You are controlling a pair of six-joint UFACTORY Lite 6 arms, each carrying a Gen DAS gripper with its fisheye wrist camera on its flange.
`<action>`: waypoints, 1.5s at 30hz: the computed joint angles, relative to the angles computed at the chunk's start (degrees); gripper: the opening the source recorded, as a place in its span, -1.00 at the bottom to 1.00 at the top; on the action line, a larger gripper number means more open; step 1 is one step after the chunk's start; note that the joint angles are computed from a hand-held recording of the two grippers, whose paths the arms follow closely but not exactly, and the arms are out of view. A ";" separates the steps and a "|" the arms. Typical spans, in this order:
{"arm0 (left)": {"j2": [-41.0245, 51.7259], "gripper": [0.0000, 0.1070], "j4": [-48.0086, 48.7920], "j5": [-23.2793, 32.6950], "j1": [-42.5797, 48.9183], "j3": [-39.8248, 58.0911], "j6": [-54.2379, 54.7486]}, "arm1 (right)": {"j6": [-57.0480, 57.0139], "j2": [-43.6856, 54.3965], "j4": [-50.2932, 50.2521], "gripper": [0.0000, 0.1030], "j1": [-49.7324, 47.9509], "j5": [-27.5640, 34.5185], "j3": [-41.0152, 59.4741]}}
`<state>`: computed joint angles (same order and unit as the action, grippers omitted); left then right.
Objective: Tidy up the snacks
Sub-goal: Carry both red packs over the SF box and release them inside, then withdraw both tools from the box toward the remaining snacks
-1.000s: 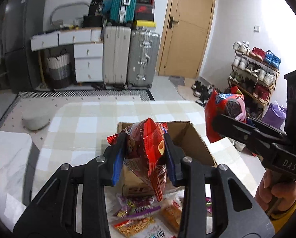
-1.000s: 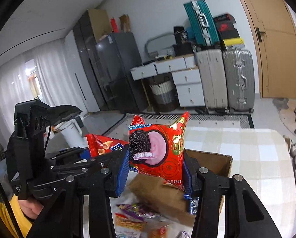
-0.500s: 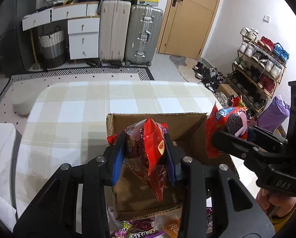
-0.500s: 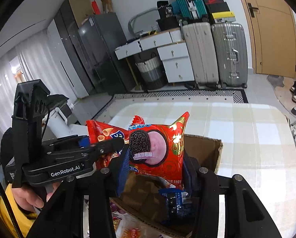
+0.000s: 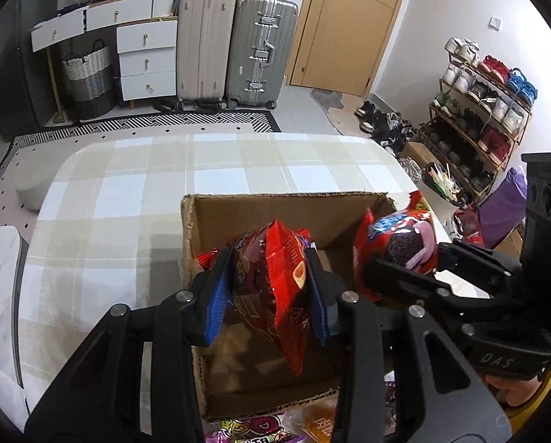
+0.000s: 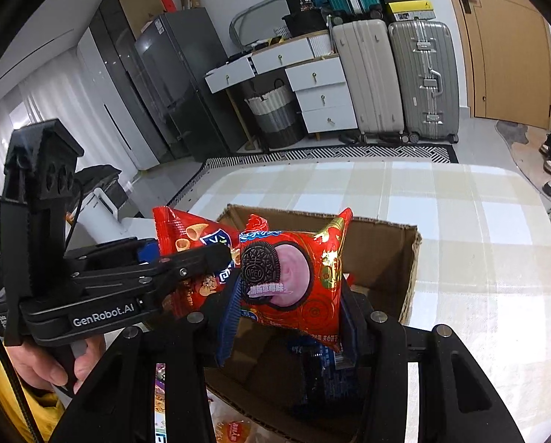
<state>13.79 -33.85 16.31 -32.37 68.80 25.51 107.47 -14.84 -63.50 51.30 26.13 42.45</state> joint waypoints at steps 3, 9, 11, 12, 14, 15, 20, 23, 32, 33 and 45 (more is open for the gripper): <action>0.06 -0.32 3.57 -0.13 -0.52 -0.24 -3.92 | 1.12 0.28 -0.40 -0.11 -0.36 -1.06 -0.72; -2.46 -0.05 3.17 -1.60 -0.62 -2.98 -4.99 | 0.13 1.74 0.69 -0.11 -0.31 -2.05 -0.15; -4.51 -0.04 -0.22 -1.38 0.35 -4.76 -1.33 | -0.17 2.21 1.24 -0.11 -0.36 -2.21 0.08; -5.21 -0.02 0.94 -1.12 0.58 -4.96 -2.38 | -0.20 2.44 1.38 -0.11 -0.32 -2.34 0.13; -7.17 0.02 2.76 -0.90 1.35 -5.99 -4.37 | -0.92 2.91 2.39 -0.11 -0.45 -2.81 0.43; -8.09 0.05 1.38 -0.90 1.72 -6.69 -3.11 | -1.40 3.07 2.78 -0.11 -0.63 -2.89 0.65; -12.68 0.16 3.27 0.21 3.31 -9.24 -5.07 | -1.87 3.75 3.48 -0.10 -0.18 -1.88 1.43; -16.08 0.18 4.21 1.01 4.02 -11.43 -5.76 | -2.37 3.94 3.50 -0.10 0.97 -0.44 2.31; -30.62 0.35 10.42 4.82 5.18 -18.94 -12.32 | -0.53 -2.30 3.24 -0.10 10.53 12.11 4.47; -31.75 0.37 11.70 5.19 4.93 -19.19 -13.93 | -0.57 -2.81 3.38 -0.11 12.09 14.05 5.16; -61.63 0.57 49.29 22.02 -10.87 -24.26 -53.73 | 6.93 0.40 -1.10 0.05 45.51 51.52 19.90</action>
